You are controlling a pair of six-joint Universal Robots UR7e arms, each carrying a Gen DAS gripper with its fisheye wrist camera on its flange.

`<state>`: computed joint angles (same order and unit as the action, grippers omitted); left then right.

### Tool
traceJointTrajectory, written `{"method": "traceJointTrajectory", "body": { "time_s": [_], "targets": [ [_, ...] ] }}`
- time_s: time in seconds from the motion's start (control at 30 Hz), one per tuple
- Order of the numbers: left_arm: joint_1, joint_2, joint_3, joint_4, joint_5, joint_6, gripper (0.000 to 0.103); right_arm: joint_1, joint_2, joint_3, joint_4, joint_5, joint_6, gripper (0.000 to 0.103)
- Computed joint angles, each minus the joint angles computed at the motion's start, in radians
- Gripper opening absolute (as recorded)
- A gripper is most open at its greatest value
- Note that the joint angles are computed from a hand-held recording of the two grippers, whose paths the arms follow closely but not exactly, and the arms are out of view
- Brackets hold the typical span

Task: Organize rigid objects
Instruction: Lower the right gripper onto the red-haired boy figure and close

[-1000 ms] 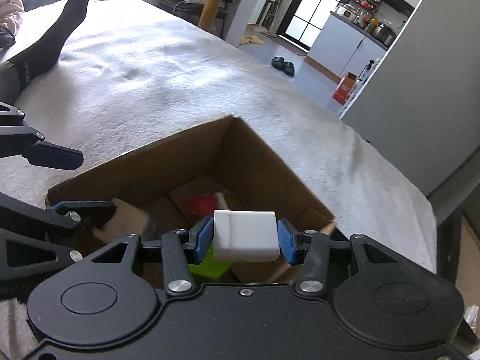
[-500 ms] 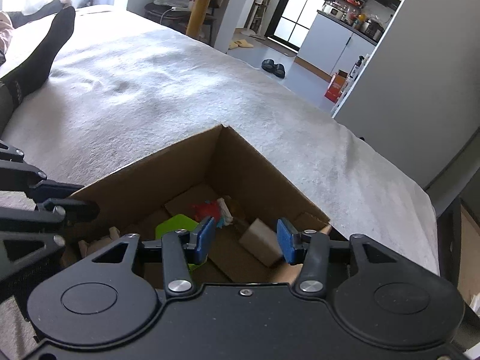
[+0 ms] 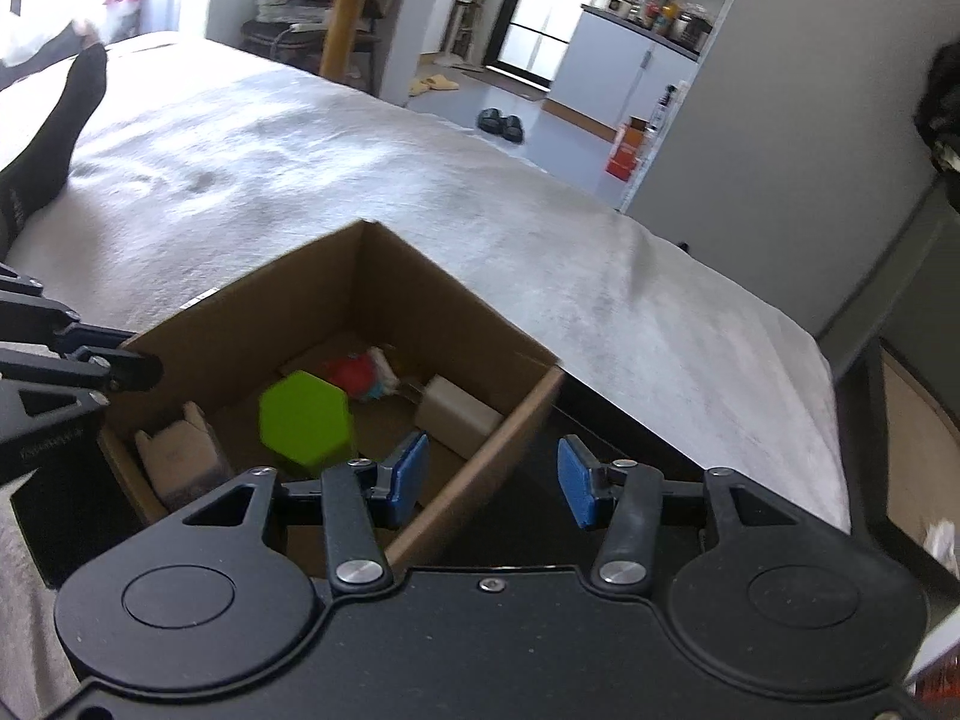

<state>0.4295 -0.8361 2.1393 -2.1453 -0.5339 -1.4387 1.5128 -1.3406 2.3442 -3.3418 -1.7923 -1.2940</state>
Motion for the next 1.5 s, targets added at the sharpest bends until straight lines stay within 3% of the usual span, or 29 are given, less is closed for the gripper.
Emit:
{"method": "traceJointTrajectory", "body": {
  "time_s": [0.2, 0.3, 0.37, 0.57, 0.8, 0.93, 1.27, 1.5],
  "targets": [
    [0.004, 0.018, -0.035, 0.075, -0.002, -0.025, 0.018, -0.058, -0.062, 0.006, 0.023, 0.018, 0.024, 0.048],
    [0.006, 0.030, -0.049, 0.089, -0.003, -0.024, 0.035, -0.092, -0.089, 0.007, 0.041, 0.025, 0.041, 0.049],
    [0.003, 0.041, -0.066, 0.133, 0.001, -0.041, 0.053, -0.111, -0.101, 0.008, 0.050, 0.029, 0.049, 0.049],
    [0.001, 0.067, -0.101, 0.189, 0.010, -0.045, 0.065, -0.160, -0.123, 0.010, 0.071, 0.037, 0.060, 0.051],
    [0.003, 0.089, -0.136, 0.256, 0.026, -0.074, 0.071, -0.202, -0.132, 0.012, 0.097, 0.060, 0.090, 0.056],
    [0.005, 0.100, -0.152, 0.287, 0.028, -0.092, 0.073, -0.227, -0.136, 0.016, 0.103, 0.087, 0.107, 0.068],
    [0.010, 0.124, -0.186, 0.368, 0.042, -0.128, 0.078, -0.286, -0.132, 0.024, 0.139, 0.138, 0.212, 0.082],
    [0.014, 0.125, -0.187, 0.381, 0.045, -0.142, 0.079, -0.311, -0.103, 0.034, 0.133, 0.163, 0.293, 0.083]
  ]
}}
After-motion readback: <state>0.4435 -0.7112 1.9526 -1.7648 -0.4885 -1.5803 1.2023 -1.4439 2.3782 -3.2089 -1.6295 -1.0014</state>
